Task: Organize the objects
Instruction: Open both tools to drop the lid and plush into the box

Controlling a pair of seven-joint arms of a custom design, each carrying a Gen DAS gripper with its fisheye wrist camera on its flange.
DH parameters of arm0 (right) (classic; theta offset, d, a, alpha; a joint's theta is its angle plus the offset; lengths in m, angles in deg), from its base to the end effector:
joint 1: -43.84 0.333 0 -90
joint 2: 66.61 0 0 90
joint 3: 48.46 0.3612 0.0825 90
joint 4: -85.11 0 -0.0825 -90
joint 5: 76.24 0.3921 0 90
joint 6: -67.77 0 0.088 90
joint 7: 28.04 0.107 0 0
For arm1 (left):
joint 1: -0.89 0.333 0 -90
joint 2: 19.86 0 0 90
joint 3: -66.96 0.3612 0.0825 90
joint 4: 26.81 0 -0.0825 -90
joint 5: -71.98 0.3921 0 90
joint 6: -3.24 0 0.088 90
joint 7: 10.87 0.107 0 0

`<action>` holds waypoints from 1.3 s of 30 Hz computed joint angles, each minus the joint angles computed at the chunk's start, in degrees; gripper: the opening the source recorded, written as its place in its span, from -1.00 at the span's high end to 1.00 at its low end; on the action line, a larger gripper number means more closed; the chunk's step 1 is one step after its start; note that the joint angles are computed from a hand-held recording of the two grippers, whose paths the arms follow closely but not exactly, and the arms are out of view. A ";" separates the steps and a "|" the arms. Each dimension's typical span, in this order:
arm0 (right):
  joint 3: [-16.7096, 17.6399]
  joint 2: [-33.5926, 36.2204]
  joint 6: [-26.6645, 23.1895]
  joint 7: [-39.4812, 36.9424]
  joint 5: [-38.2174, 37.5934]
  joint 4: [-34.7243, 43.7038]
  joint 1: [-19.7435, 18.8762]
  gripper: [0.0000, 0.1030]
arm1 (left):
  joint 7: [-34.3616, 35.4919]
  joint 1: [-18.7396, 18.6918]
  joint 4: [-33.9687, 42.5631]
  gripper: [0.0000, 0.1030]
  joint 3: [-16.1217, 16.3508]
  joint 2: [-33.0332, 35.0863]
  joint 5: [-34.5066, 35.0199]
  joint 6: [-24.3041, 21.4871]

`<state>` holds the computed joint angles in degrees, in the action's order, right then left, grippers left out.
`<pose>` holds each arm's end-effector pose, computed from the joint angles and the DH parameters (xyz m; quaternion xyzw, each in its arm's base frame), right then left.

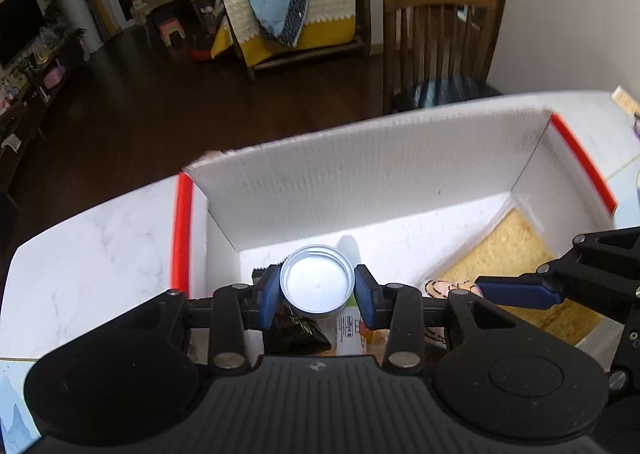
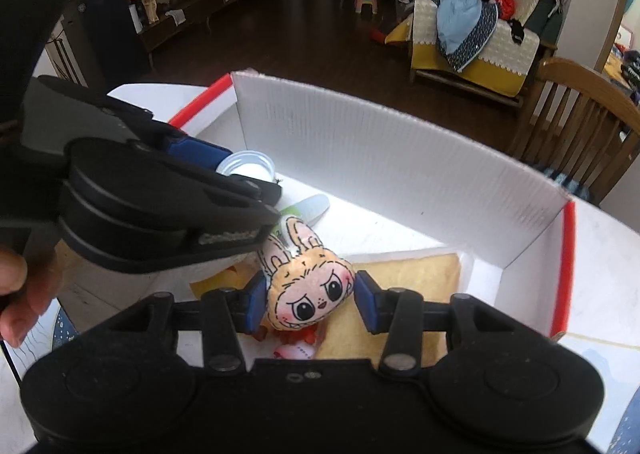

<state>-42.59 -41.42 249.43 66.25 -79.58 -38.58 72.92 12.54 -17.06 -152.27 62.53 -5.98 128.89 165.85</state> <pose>0.5187 0.3638 0.2909 -0.8416 0.4595 -0.1107 0.2614 0.5296 -0.2636 0.3425 -0.6346 0.7173 -0.1792 0.2252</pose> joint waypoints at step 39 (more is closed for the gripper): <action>5.46 -7.34 4.15 -2.51 2.29 -7.97 -6.02 -0.23 | -0.22 1.33 -6.11 -0.19 -1.77 -7.99 -4.73 3.72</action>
<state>-37.13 -48.77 253.58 63.75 -77.30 -46.54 66.91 12.32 -15.72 -158.38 60.76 -13.97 124.16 169.57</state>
